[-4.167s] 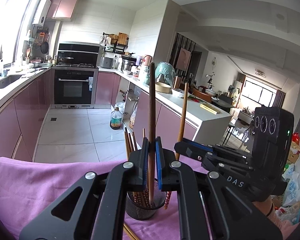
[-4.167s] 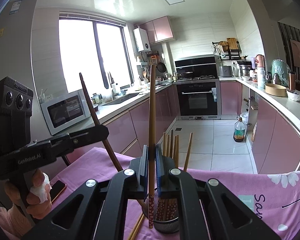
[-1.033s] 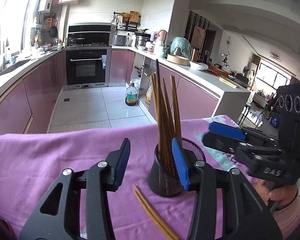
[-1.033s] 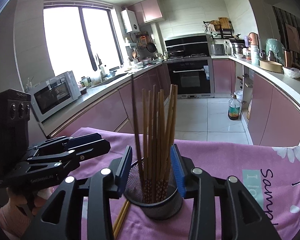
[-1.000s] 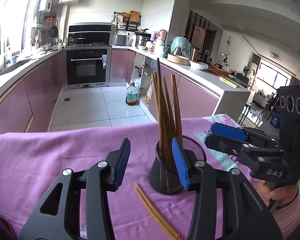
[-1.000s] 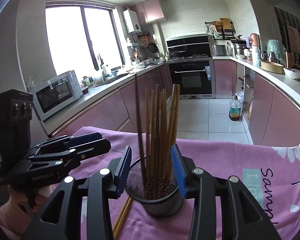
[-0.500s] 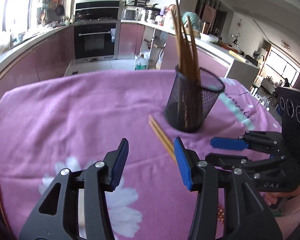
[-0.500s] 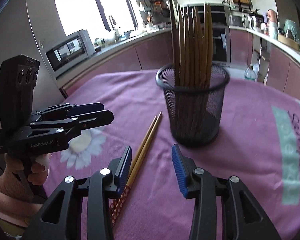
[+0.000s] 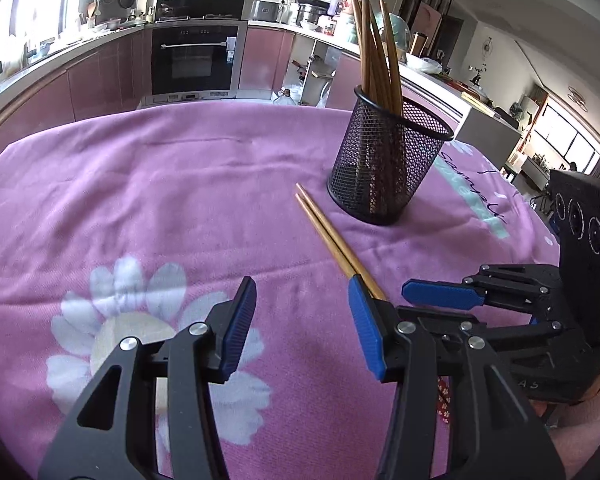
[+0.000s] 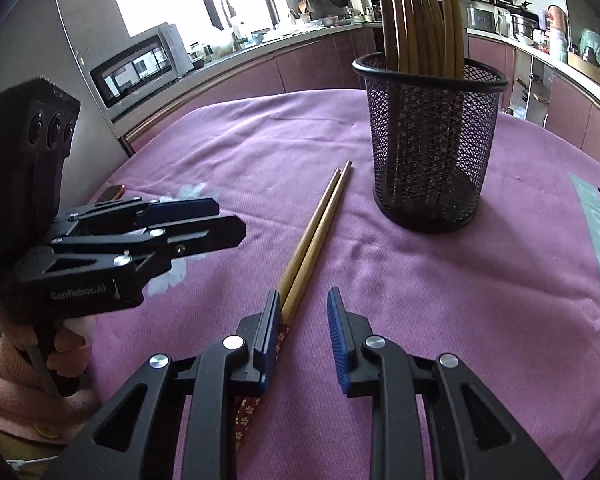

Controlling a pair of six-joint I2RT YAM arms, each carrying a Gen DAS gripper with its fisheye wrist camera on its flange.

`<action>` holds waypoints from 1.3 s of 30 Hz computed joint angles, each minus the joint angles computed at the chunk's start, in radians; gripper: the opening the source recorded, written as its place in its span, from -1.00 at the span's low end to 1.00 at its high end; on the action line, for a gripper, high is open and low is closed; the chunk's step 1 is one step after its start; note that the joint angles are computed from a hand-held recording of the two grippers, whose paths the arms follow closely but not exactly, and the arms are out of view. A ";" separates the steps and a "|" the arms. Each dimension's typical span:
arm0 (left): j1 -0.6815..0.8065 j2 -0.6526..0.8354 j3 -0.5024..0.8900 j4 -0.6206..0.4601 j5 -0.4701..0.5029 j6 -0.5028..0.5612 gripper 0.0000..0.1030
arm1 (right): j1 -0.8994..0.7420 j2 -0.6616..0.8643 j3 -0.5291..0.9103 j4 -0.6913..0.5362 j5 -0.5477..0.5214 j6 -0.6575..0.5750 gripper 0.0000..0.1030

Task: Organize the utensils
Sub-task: 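Move both open grippers down to the last two chopsticks on the cloth, then grasp a chopstick with the right gripper while the left gripper grasps the other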

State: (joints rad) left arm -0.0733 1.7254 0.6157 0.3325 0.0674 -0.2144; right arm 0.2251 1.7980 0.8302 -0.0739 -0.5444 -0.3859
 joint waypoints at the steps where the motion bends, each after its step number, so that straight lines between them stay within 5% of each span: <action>1: 0.000 -0.003 -0.001 -0.003 0.000 0.001 -0.07 | 0.000 -0.001 -0.004 0.004 0.003 -0.001 -0.56; 19: -0.131 0.118 0.120 -0.087 -0.070 0.037 -0.10 | -0.081 0.035 0.057 -0.049 -0.021 0.013 -0.57; 25: -0.114 0.125 0.135 -0.107 -0.058 0.036 -0.43 | -0.065 0.037 0.070 -0.040 -0.018 0.011 -0.57; 34: -0.076 0.119 0.138 -0.127 -0.017 0.044 -0.55 | 0.008 0.090 0.128 -0.024 0.036 0.029 -0.58; 39: -0.066 0.116 0.139 -0.134 0.002 0.049 -0.69 | 0.020 0.101 0.135 -0.019 0.067 0.043 -0.81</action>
State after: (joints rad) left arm -0.1394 1.8411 0.7543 0.1990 0.0698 -0.1654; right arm 0.2450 1.8992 0.9656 -0.0926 -0.4774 -0.3431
